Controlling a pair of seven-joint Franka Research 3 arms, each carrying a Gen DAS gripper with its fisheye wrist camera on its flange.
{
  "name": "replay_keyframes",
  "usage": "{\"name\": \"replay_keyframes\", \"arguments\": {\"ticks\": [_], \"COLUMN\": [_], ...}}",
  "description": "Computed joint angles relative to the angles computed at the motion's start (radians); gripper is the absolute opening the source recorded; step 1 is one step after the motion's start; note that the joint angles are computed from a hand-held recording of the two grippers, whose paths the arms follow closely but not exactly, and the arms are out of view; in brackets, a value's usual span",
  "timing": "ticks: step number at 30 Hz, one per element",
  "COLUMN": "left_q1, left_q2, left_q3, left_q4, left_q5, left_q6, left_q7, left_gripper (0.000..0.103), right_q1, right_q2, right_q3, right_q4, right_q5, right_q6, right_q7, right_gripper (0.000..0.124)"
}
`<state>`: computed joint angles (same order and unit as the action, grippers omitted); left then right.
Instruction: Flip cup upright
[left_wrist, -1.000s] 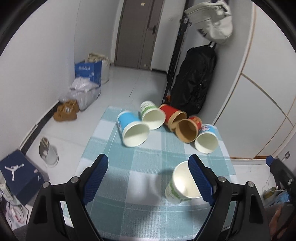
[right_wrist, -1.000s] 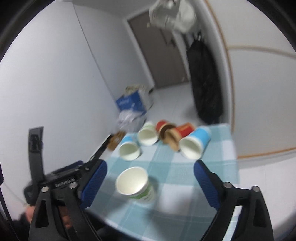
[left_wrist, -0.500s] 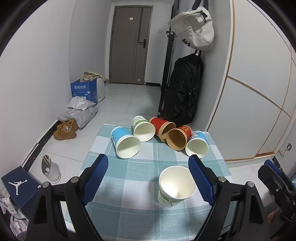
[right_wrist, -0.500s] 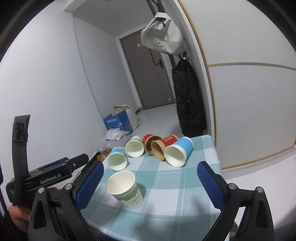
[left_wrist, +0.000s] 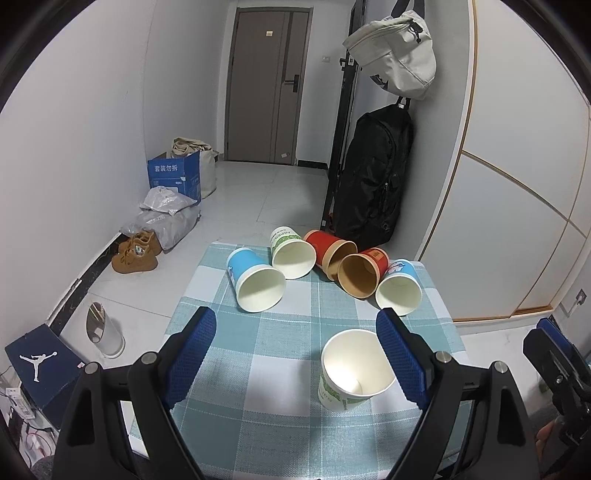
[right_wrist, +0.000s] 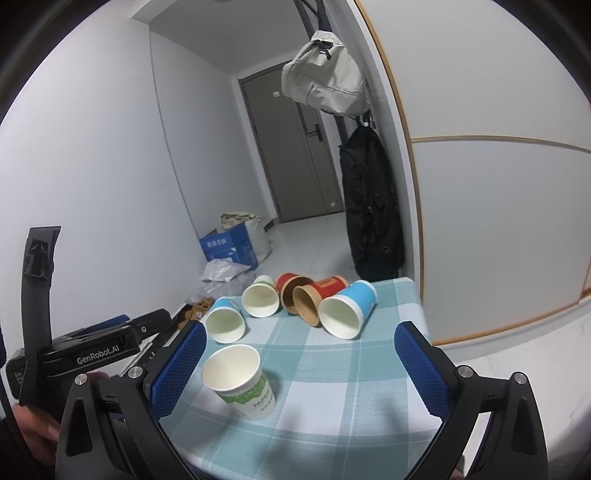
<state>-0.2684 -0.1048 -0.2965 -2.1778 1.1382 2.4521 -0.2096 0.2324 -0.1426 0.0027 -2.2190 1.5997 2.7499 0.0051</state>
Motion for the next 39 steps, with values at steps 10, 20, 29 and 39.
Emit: {"name": "replay_keyframes", "arguments": {"ticks": [10, 20, 29, 39], "left_q1": [-0.004, -0.006, -0.010, -0.009], "left_q2": [0.001, 0.000, 0.000, 0.006], "left_q3": [0.001, -0.003, -0.007, -0.003], "left_q4": [0.002, 0.001, 0.004, 0.005], "left_q5": [-0.013, -0.005, 0.019, 0.005], "left_q6": [-0.003, -0.012, -0.024, 0.006], "left_q7": [0.009, 0.003, -0.009, 0.003], "left_gripper": [0.086, 0.086, 0.086, 0.086], "right_q1": [0.004, 0.004, 0.005, 0.005], "right_q2": [0.006, 0.005, 0.005, 0.008], "right_q3": [0.004, 0.004, 0.007, 0.004], "right_q4": [0.003, 0.008, 0.008, 0.010], "right_q5": [-0.018, 0.015, 0.008, -0.024], "right_q6": [0.021, 0.041, 0.049, 0.044], "right_q7": [0.012, -0.020, -0.018, 0.018], "right_gripper": [0.103, 0.103, 0.103, 0.103]}}
